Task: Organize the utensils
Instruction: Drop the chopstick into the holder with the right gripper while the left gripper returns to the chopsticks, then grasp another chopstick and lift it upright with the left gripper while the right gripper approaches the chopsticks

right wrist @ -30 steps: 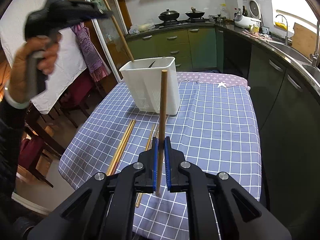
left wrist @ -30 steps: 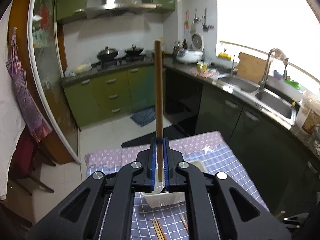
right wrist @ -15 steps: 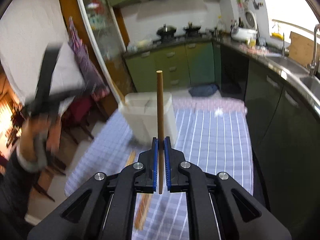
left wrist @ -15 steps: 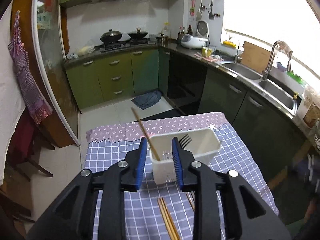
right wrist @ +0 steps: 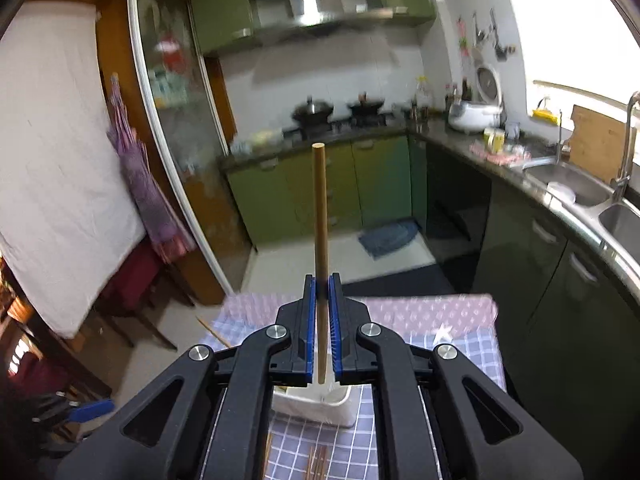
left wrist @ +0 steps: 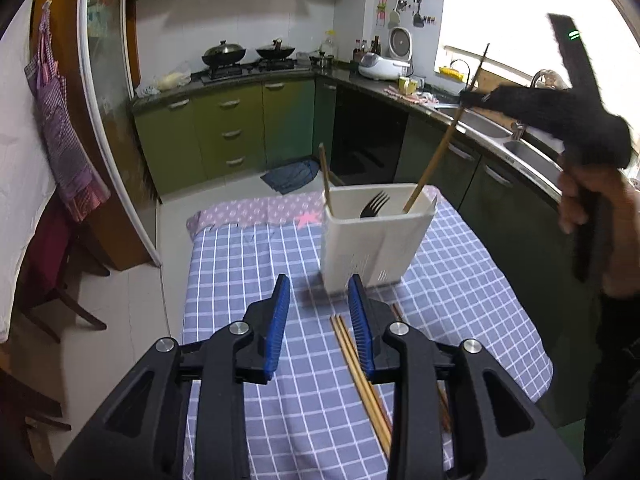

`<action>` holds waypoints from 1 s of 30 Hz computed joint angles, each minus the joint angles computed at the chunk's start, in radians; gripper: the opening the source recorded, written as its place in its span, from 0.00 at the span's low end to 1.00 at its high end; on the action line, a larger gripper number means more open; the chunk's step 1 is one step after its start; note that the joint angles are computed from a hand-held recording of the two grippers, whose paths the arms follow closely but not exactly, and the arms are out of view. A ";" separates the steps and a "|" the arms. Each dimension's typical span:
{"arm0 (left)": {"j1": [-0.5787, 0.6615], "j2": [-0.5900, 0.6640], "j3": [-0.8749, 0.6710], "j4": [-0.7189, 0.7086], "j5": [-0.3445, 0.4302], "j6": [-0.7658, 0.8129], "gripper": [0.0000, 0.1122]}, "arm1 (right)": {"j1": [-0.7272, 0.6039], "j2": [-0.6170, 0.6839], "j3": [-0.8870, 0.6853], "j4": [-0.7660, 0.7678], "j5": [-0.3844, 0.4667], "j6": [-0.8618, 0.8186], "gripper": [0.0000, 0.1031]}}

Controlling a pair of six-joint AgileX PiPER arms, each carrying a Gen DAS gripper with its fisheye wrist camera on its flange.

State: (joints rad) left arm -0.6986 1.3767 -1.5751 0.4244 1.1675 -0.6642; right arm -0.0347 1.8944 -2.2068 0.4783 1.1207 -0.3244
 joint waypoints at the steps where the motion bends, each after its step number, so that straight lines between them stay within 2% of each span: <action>1: -0.003 -0.007 0.015 -0.002 0.000 -0.008 0.27 | 0.021 0.003 0.028 -0.022 -0.012 0.000 0.07; 5: -0.004 -0.016 0.049 -0.025 -0.003 -0.015 0.29 | 0.071 0.002 0.103 -0.079 -0.046 -0.011 0.07; 6: -0.005 -0.013 0.053 -0.033 -0.004 -0.014 0.29 | 0.076 -0.014 0.129 -0.080 -0.056 -0.023 0.08; 8: -0.012 -0.008 0.054 -0.037 -0.004 -0.017 0.29 | 0.078 -0.049 0.174 -0.075 -0.080 -0.041 0.16; 11: -0.021 -0.001 0.066 -0.047 -0.012 -0.019 0.34 | 0.053 -0.153 0.278 -0.020 -0.115 -0.108 0.16; 12: -0.019 0.005 0.073 -0.062 -0.017 -0.016 0.34 | 0.028 -0.199 0.327 0.024 -0.116 -0.149 0.17; 14: -0.015 0.016 0.084 -0.089 -0.026 -0.013 0.34 | -0.030 -0.292 0.443 0.111 -0.115 -0.248 0.29; 15: -0.009 0.025 0.092 -0.110 -0.032 -0.009 0.34 | -0.058 -0.346 0.522 0.147 -0.120 -0.304 0.32; 20: 0.033 0.073 0.163 -0.245 -0.077 0.010 0.34 | -0.184 -0.484 0.826 0.194 -0.116 -0.503 0.33; 25: 0.054 0.167 0.200 -0.292 -0.108 0.000 0.34 | -0.254 -0.454 1.047 0.171 -0.199 -0.592 0.33; 27: 0.069 0.202 0.203 -0.317 -0.118 0.003 0.34 | -0.276 -0.420 1.099 0.182 -0.226 -0.620 0.33; 30: 0.077 0.261 0.192 -0.320 -0.123 -0.009 0.28 | -0.298 -0.379 1.136 0.206 -0.238 -0.658 0.33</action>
